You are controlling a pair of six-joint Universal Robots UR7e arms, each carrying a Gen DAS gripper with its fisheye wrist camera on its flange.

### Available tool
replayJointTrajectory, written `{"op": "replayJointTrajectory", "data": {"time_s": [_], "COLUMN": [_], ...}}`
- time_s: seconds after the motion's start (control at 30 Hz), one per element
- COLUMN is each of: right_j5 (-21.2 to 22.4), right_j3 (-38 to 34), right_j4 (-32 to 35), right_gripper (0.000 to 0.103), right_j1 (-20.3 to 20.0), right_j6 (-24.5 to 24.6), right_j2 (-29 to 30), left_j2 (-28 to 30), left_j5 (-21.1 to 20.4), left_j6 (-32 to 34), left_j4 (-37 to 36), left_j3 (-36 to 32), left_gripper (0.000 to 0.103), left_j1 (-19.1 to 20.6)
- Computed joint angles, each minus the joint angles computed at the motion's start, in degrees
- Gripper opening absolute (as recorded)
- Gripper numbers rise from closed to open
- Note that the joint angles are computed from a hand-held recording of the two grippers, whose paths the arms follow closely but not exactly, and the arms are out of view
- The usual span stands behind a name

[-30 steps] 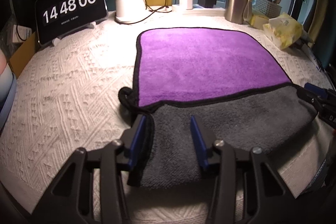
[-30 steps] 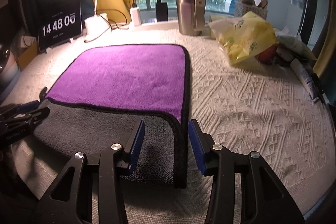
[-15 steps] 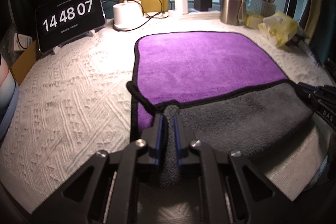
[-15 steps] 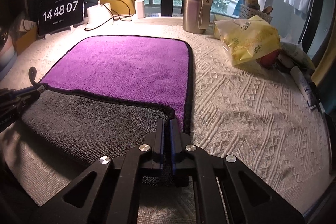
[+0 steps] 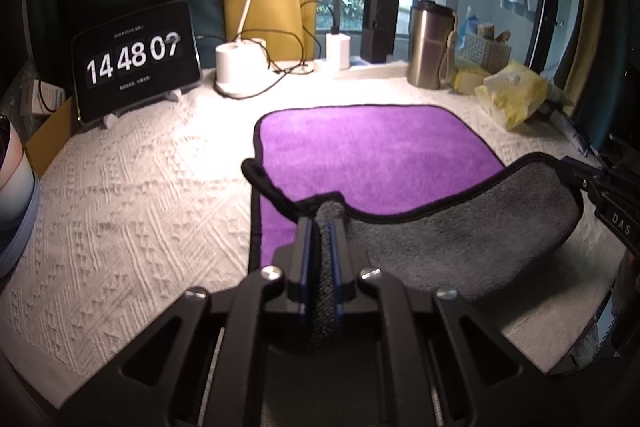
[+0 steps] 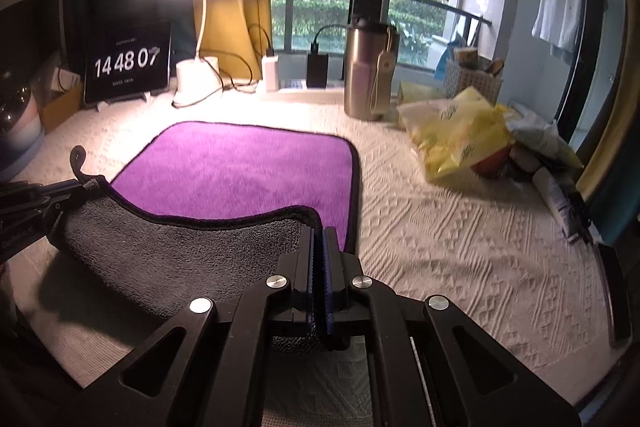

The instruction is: Fold towel

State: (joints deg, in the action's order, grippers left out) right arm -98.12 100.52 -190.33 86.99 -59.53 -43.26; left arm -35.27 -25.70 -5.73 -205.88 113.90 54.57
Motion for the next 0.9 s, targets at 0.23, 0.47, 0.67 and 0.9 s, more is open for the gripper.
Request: {"op": "replayJointTrajectory", "data": {"time_s": [0.23, 0.47, 0.67, 0.9], "right_j5": [1.65, 3.07, 4.25, 5.28], "right_j3": [-0.39, -1.68, -3.69, -6.01], "right_j4": [-1.23, -1.57, -1.13, -0.61], "right_gripper": [0.005, 0.005, 0.005, 0.005], "right_j1": [0.60, 1.08, 1.44, 1.69], "right_j6": [0.41, 0.52, 0.47, 0.87], "right_j2": [-0.39, -0.26, 0.42, 1.42], "left_j2": [-0.08, 0.01, 0.22, 0.57], "left_j5": [0.23, 0.35, 0.59, 0.56], "left_j6": [4.67, 8.17, 11.28, 14.48], "left_j4": [-4.30, -6.85, -8.59, -10.03], "left_j3": [-1.55, -3.63, -5.56, -7.90], "left_gripper": [0.009, 0.009, 0.009, 0.009], "left_j1": [-0.30, -0.25, -0.03, 0.39]}}
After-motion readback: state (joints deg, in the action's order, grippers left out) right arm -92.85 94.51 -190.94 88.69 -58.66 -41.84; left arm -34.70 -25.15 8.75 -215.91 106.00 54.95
